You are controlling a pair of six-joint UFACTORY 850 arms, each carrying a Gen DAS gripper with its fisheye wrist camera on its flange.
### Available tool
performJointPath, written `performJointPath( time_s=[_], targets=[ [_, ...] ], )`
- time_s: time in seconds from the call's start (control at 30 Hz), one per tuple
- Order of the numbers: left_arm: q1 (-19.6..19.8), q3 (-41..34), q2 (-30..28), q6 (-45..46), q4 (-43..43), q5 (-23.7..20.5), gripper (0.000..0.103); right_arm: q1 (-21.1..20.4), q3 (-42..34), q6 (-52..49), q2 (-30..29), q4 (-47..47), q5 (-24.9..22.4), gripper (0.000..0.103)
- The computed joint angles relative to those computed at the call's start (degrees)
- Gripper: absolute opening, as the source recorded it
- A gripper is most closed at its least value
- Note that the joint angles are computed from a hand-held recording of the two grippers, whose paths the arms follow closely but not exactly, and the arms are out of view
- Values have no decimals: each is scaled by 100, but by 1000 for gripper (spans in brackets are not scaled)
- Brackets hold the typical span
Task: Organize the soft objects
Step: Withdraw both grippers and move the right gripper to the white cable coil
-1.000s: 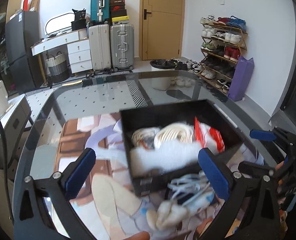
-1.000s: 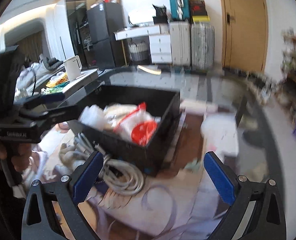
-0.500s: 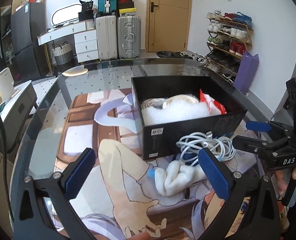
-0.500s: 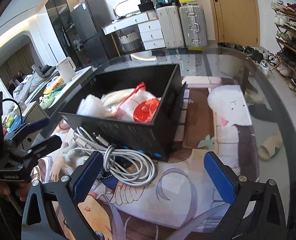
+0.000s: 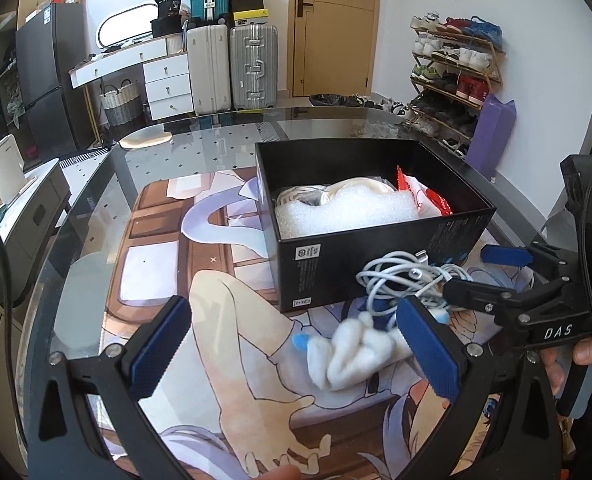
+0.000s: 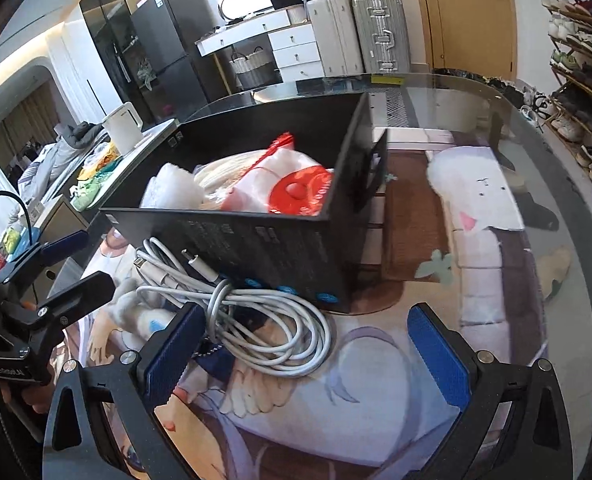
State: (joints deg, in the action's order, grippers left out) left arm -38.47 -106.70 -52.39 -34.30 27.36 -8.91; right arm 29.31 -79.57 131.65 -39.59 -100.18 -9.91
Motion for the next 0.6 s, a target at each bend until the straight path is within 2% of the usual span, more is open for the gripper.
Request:
performJointPath(
  time_s=[0.43,0.57,0.6],
  targets=[
    [-16,-4,9,352,-309,-46,103,-160,239,-113,163,251,20,102],
    [-22,-24,-3,555,-491,-76,103,-152,238,184,160,-167,152,102],
    [-20,-47,-16,622,-554,-89,103,-139,256,543,167,-571,144,102]
  ],
)
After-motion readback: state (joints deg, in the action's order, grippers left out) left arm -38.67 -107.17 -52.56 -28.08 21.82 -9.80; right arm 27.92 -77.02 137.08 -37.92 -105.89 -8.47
